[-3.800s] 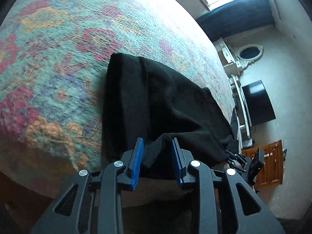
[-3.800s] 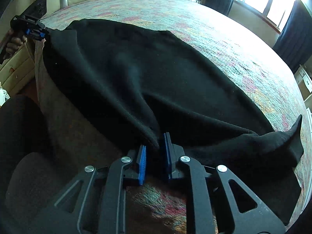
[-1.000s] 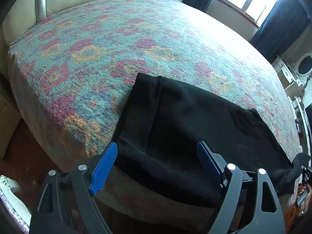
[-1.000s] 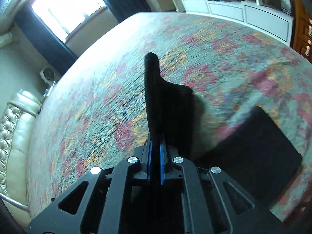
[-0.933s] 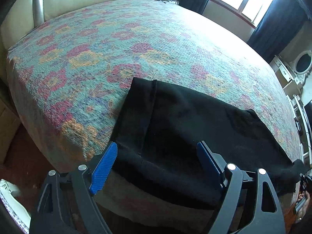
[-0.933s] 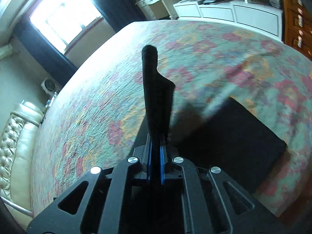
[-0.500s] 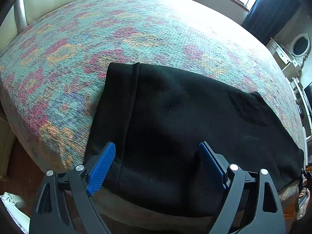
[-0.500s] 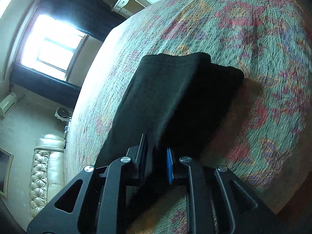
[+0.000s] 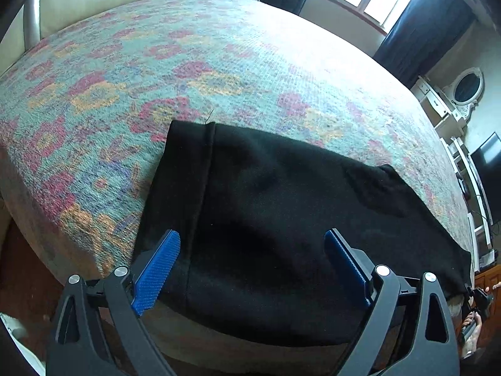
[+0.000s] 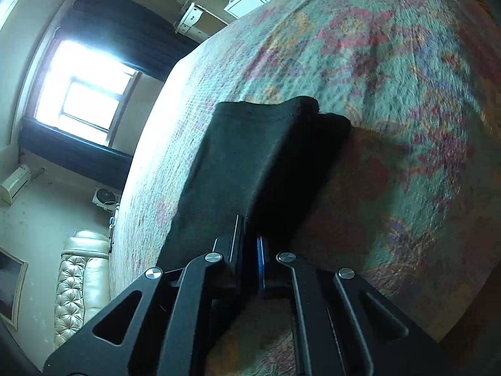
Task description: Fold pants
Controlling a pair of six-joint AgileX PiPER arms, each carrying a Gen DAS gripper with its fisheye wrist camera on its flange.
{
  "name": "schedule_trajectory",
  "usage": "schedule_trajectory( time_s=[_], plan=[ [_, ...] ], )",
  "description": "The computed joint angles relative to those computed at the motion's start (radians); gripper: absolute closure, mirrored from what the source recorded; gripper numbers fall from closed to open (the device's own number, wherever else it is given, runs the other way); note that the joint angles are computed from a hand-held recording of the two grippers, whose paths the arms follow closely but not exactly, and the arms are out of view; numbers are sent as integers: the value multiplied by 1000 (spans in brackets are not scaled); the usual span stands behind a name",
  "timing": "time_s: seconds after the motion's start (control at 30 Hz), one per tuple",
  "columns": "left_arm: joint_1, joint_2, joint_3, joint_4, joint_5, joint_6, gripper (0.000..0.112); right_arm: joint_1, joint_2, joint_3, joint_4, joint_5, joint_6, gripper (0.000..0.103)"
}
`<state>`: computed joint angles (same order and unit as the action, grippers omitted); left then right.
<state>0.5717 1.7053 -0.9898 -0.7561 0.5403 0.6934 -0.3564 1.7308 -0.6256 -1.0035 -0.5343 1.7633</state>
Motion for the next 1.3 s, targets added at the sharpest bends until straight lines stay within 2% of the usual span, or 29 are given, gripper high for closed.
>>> schedule_trajectory(
  time_s=[0.07, 0.17, 0.27, 0.37, 0.4, 0.43, 0.5, 0.57, 0.67, 0.7, 0.73, 0.8, 0.83, 0.97, 1.07, 1.1, 1.13, 1.3],
  plan=[
    [0, -7, -1, -12, 29, 18, 20, -17, -20, 55, 55, -42, -31, 98],
    [10, 31, -32, -32, 120, -1, 20, -23, -32, 44, 31, -20, -29, 98],
    [20, 39, -27, -72, 152, 5, 20, -48, 21, 74, 92, -119, -50, 97],
    [2, 21, -14, -63, 138, 8, 20, -49, 17, 124, 113, -218, -89, 85],
    [-4, 21, -16, -55, 136, 5, 20, -41, 13, 145, 123, -264, -116, 73],
    [-9, 22, -19, -47, 138, -1, 20, -17, 0, 156, 129, -279, -119, 65],
    [-13, 30, -26, -43, 148, -15, 20, 26, 1, 168, 119, -319, -111, 64],
    [-10, 35, -29, -49, 155, -19, 20, 89, 16, 176, 124, -342, -112, 63],
    [-2, 36, -29, -54, 160, -9, 20, 211, 23, 177, 162, -310, -138, 66],
    [2, 36, -30, -53, 161, -10, 20, 250, 7, 171, 174, -263, -148, 85],
    [4, 36, -28, -57, 165, -10, 20, 274, -2, 155, 159, -219, -141, 97],
    [8, 41, -34, -61, 175, -12, 20, 284, -21, 142, 134, -153, -112, 98],
    [10, 44, -36, -65, 178, -10, 20, 275, -22, 154, 131, -160, -93, 98],
    [7, 46, -36, -61, 180, -10, 20, 210, 36, 172, 87, -276, -67, 97],
    [0, 48, -39, -52, 175, -15, 20, 224, 24, 186, 89, -322, -91, 89],
    [-2, 47, -38, -48, 173, -18, 20, 240, 37, 186, 85, -358, -85, 81],
    [-4, 47, -39, -46, 174, -19, 20, 265, 49, 193, 102, -387, -94, 78],
    [-4, 45, -34, -49, 173, -18, 20, 435, 125, 156, 150, -448, -117, 77]
  ],
)
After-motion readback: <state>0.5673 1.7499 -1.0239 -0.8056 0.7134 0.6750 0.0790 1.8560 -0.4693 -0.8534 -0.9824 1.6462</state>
